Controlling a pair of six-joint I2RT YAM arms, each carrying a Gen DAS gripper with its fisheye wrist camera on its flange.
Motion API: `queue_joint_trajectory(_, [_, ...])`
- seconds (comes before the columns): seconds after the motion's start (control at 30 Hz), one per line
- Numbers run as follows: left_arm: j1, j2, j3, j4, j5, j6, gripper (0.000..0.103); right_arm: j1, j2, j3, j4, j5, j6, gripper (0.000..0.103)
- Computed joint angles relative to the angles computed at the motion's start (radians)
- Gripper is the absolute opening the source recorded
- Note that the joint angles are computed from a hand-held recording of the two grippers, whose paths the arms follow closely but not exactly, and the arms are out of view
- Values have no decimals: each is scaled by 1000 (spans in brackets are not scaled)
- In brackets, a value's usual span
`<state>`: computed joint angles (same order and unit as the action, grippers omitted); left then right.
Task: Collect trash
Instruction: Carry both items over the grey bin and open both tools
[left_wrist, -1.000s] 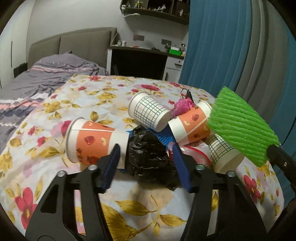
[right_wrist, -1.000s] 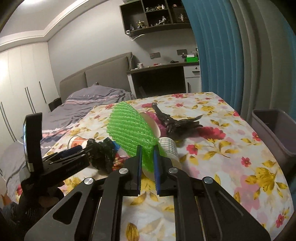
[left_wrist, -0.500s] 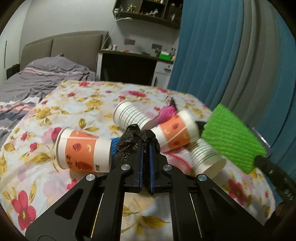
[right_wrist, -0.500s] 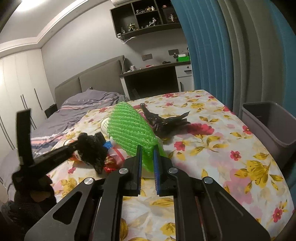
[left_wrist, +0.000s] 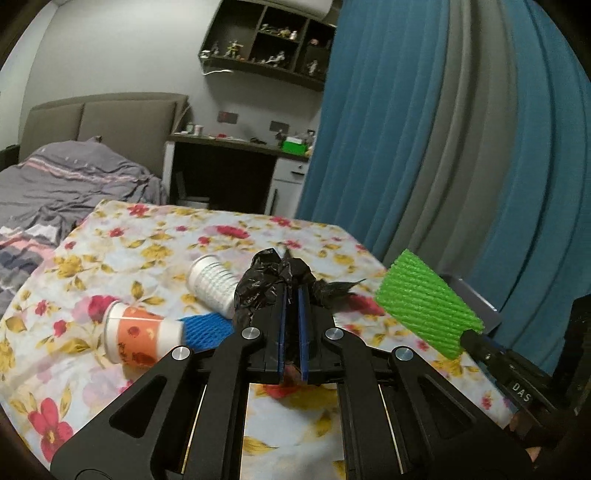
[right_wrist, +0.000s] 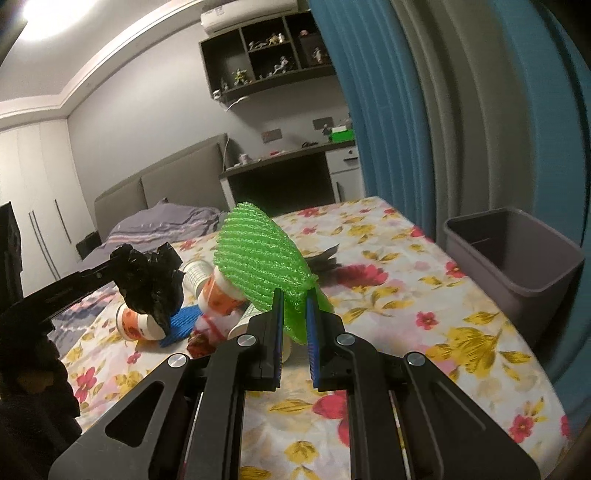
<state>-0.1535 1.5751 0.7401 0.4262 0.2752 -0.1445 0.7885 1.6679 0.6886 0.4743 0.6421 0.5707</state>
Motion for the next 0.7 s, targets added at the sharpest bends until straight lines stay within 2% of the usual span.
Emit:
queue_joint_trajectory(0.17, [-83,-7,34,-22,-22,6,5,-16,-91,-63,-18,42,-6,12])
queue_joint_trajectory(0.37, [-227,52,146,-53,-40,-5,5,-92,-248,-169,-60,92,-33,12])
queue_joint_trajectory(0.5, [-348,145,282,-71,-58,-8,5,-174,-353,-225,-95,110,-64,12])
queue_joint_trajectory(0.7, [-475,319,519,-131,-76,-3,5,-379,-443,-276,-129,41,-113,12])
